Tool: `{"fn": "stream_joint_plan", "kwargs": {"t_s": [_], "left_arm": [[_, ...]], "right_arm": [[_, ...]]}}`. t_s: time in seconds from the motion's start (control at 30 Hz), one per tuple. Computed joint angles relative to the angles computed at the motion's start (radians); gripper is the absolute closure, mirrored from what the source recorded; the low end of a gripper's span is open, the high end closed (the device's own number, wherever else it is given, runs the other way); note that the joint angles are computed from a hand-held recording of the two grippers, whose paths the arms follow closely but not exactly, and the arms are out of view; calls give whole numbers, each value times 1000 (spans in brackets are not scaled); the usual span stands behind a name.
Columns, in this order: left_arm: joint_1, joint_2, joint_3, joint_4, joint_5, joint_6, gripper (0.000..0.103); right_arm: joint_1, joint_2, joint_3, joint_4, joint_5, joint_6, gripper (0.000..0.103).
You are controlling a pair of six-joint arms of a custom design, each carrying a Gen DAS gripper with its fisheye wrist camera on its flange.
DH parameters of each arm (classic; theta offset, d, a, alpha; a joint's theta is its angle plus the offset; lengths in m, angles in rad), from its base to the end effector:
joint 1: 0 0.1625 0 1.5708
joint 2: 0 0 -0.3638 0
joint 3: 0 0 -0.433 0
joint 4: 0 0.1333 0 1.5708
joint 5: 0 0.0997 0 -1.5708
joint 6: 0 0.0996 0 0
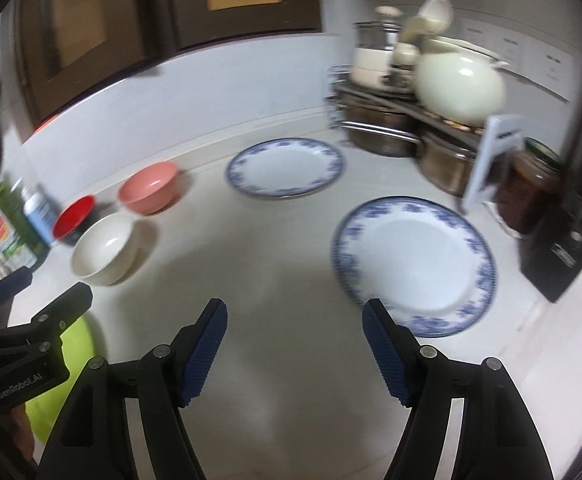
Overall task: Organize plates and bowls
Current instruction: 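Move both grippers to the rim of the large blue-and-white plate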
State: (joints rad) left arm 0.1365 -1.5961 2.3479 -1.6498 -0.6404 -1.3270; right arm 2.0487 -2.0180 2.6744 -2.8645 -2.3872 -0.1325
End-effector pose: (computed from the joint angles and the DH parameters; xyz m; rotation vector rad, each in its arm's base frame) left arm -0.3157 -0.2585 0.1218 0.4955 2.1413 -0.9239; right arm 0.1948 -0.2442 0.2308 0.3763 -2.2811 0.9139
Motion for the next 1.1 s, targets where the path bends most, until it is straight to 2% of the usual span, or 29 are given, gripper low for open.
{"fn": "stream_joint_plan", "kwargs": {"t_s": [0.23, 0.53, 0.7, 0.87, 1.1], "left_arm": [[33, 173, -80, -205, 24, 127, 0], [107, 388, -181, -479, 0, 335, 1], [154, 497, -244, -577, -26, 420, 4], [208, 597, -303, -675, -55, 493, 5], [282, 708, -388, -737, -108, 577, 10]], "right_arm": [[-87, -153, 18, -5, -4, -81, 32], [-258, -221, 10, -106, 32, -192, 32], [-363, -202, -7, -162, 66, -238, 32], [-486, -181, -34, -166, 146, -250, 32], [-603, -105, -74, -193, 211, -262, 32]]}}
